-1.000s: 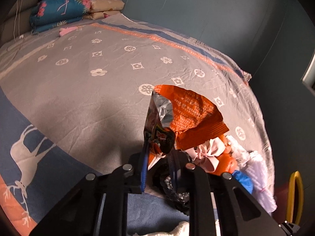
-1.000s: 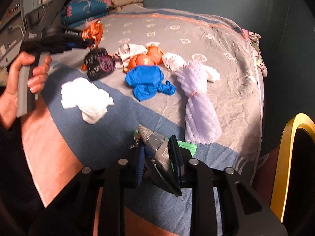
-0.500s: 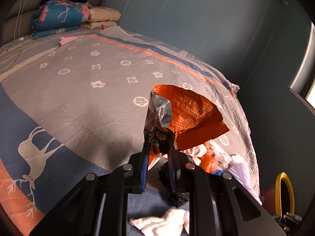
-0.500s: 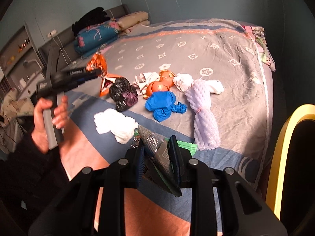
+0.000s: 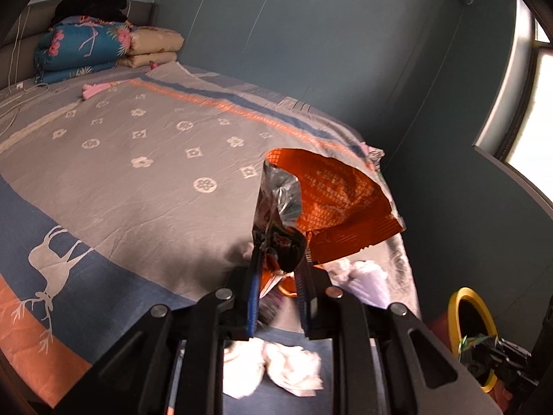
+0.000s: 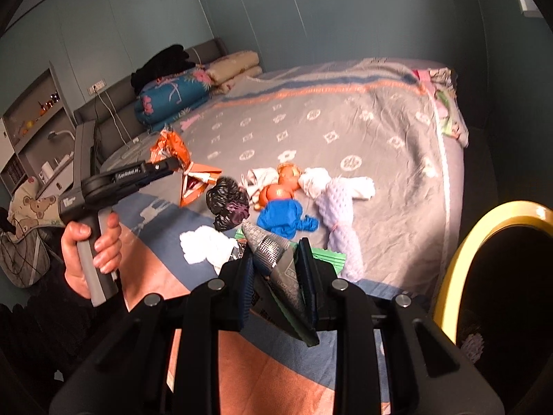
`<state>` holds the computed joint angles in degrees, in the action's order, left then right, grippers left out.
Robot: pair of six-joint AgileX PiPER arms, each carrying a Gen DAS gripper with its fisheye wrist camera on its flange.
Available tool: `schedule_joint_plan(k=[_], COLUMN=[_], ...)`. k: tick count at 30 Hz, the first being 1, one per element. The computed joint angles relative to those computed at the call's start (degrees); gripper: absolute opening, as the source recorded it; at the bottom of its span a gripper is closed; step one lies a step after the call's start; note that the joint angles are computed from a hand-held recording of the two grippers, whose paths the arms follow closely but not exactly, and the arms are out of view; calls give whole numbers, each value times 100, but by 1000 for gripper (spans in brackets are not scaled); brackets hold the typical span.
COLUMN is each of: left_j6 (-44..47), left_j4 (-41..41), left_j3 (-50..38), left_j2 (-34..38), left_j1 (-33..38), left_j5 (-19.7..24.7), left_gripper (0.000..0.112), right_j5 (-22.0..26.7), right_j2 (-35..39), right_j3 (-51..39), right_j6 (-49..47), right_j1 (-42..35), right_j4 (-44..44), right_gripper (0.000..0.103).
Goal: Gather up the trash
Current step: 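Carry both wrappers over the yellow bin and open both tools to drop them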
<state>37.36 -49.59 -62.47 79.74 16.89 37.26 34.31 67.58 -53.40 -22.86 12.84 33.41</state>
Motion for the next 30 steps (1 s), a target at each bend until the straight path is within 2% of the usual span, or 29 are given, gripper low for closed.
schedule_joint_plan(k=[7, 12, 23, 30], left_j6=[-532, -1211, -2598, -3286], left_j4=[385, 1037, 2248, 2870], left_j3=[-28, -249, -806, -1084], left_j2=[-570, -817, -858, -703], left_j1=[-414, -1009, -2371, -3319], left_j5=[131, 103, 192, 110], left_gripper=[17, 17, 17, 17], right_j5=[91, 177, 569, 941], right_j2=[-556, -838, -1304, -1645], right_j3=[-42, -117, -308, -351], right_j6=[43, 82, 314, 158], right_j1=[-354, -636, -1482, -2410], right_j4=[-61, -89, -100, 186], right_gripper=[24, 24, 24, 24])
